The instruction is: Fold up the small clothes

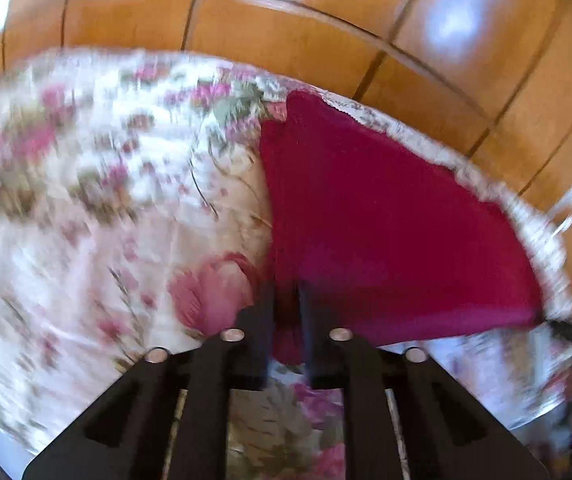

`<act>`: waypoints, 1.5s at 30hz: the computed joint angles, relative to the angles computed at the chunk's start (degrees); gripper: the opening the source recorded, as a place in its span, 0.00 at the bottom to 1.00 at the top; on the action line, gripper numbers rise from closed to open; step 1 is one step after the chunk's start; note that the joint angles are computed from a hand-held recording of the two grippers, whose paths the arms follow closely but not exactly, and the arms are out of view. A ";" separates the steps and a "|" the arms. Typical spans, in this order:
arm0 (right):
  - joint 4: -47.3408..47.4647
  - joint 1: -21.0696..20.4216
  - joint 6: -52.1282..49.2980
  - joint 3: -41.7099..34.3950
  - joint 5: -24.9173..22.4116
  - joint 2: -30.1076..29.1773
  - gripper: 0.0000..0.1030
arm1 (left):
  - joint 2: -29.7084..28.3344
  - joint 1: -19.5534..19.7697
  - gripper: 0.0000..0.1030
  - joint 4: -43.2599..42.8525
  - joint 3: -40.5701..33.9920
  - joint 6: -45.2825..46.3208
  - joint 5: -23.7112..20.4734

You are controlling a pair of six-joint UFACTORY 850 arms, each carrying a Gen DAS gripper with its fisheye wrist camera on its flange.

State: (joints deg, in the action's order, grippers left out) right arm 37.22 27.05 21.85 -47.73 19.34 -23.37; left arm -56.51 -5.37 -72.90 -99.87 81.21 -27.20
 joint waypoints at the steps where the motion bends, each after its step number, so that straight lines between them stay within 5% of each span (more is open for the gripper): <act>1: 2.23 0.04 -2.82 0.21 0.46 0.44 0.19 | 0.25 -0.23 0.09 0.48 0.30 0.98 0.88; 4: 11.43 -0.15 -14.08 0.37 -1.07 0.41 0.15 | 1.03 -1.72 0.09 -0.80 2.61 9.78 7.03; 10: 11.77 0.08 -13.24 -0.25 -0.58 -2.05 0.18 | 1.76 -1.52 0.09 -1.82 3.36 7.41 6.68; 12: 12.37 0.36 -14.15 -0.08 -0.26 -1.97 0.28 | 2.67 -1.61 0.09 -3.47 4.29 7.19 7.24; 14: 10.62 0.32 -11.86 0.81 -0.01 -1.13 0.50 | 4.02 -1.92 0.09 -6.60 5.89 9.13 8.61; 18: 12.82 0.47 -12.86 2.05 1.08 0.74 0.65 | 6.44 -2.48 0.09 -15.82 8.70 17.41 9.97; 19: 12.82 0.42 -12.34 2.17 1.36 0.94 0.70 | 6.71 -2.67 0.20 -16.23 8.89 17.87 10.32; 21: 10.39 0.01 -8.97 2.74 2.47 1.70 0.74 | 7.28 -3.18 0.35 -18.38 9.44 19.98 11.25; 34: -25.83 -9.56 28.98 -0.59 4.92 -3.27 0.87 | 8.08 -4.97 0.36 -25.20 10.38 28.16 11.13; 45: -30.96 -9.48 32.74 -0.71 7.42 -4.49 0.90 | 6.52 -5.83 0.36 -15.77 8.44 18.25 12.55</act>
